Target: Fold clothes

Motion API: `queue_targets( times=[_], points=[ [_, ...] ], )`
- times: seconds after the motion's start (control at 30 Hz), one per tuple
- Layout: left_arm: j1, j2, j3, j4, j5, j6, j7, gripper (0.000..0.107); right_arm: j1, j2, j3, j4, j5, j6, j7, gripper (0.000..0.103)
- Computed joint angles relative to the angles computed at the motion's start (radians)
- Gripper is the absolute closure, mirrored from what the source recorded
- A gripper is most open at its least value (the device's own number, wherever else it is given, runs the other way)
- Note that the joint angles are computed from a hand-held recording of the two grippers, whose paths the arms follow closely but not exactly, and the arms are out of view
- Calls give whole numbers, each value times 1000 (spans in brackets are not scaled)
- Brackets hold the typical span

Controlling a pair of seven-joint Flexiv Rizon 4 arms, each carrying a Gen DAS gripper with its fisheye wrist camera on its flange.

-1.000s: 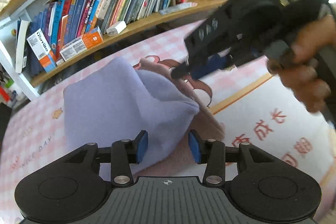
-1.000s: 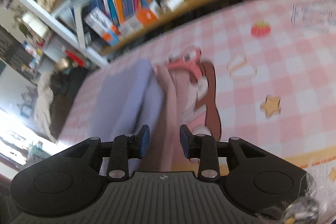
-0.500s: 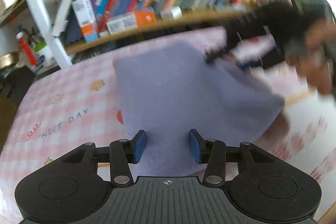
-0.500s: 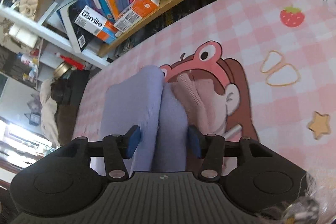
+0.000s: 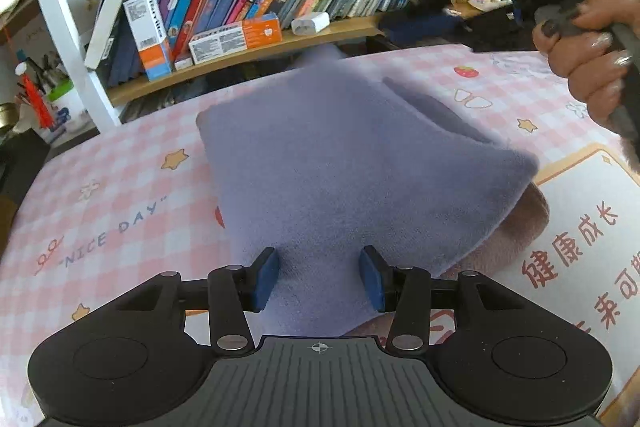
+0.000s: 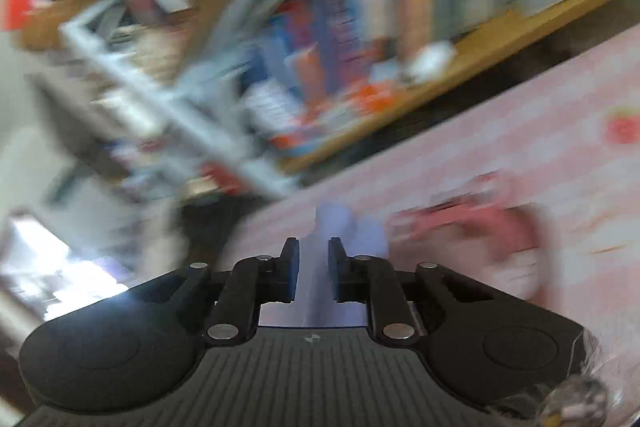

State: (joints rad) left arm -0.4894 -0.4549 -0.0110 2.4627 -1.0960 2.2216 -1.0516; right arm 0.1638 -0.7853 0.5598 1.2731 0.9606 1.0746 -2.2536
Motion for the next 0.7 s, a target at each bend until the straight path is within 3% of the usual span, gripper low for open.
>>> queue_targets(
  times=[0.1, 0.13, 0.17, 0.2, 0.23, 0.33, 0.37, 0.43, 0.5, 0.6, 0.63, 0.7],
  points=[
    [13, 2, 1, 8, 34, 1, -19, 61, 32, 29, -46, 38, -56, 55, 62, 85],
    [17, 4, 2, 11, 47, 0, -28, 61, 20, 34, -38, 46, -71, 25, 66, 73],
    [21, 5, 4, 14, 60, -1, -36, 61, 11, 41, -33, 55, -84, -4, 69, 52],
    [26, 7, 6, 17, 72, -4, -44, 61, 13, 49, -35, 70, -101, -25, 72, 45],
    [28, 9, 8, 19, 81, -6, -50, 61, 15, 58, -37, 84, -118, -46, 74, 45],
    [26, 16, 15, 21, 86, -16, -60, 60, 30, 82, -49, 123, -165, -105, 82, 50],
    [21, 19, 18, 19, 77, -19, -58, 60, 53, 90, -66, 138, -185, -94, 98, 68],
    [-22, 22, 24, 6, -11, 2, -16, 60, 115, 112, -109, 182, -264, -49, 149, 92],
    [-18, 28, 16, 23, 17, 81, -46, 60, 96, 141, -75, 228, -252, 17, 88, 92],
    [22, 46, 2, 53, 121, 131, -112, 60, -39, 187, 53, 264, -119, -5, -94, 92],
    [30, 49, -1, 57, 137, 131, -118, 60, -61, 208, 63, 276, -74, -26, -127, 92],
    [32, 36, -7, 49, 120, 102, -98, 60, -31, 222, 15, 303, -59, -18, -51, 92]
  ],
)
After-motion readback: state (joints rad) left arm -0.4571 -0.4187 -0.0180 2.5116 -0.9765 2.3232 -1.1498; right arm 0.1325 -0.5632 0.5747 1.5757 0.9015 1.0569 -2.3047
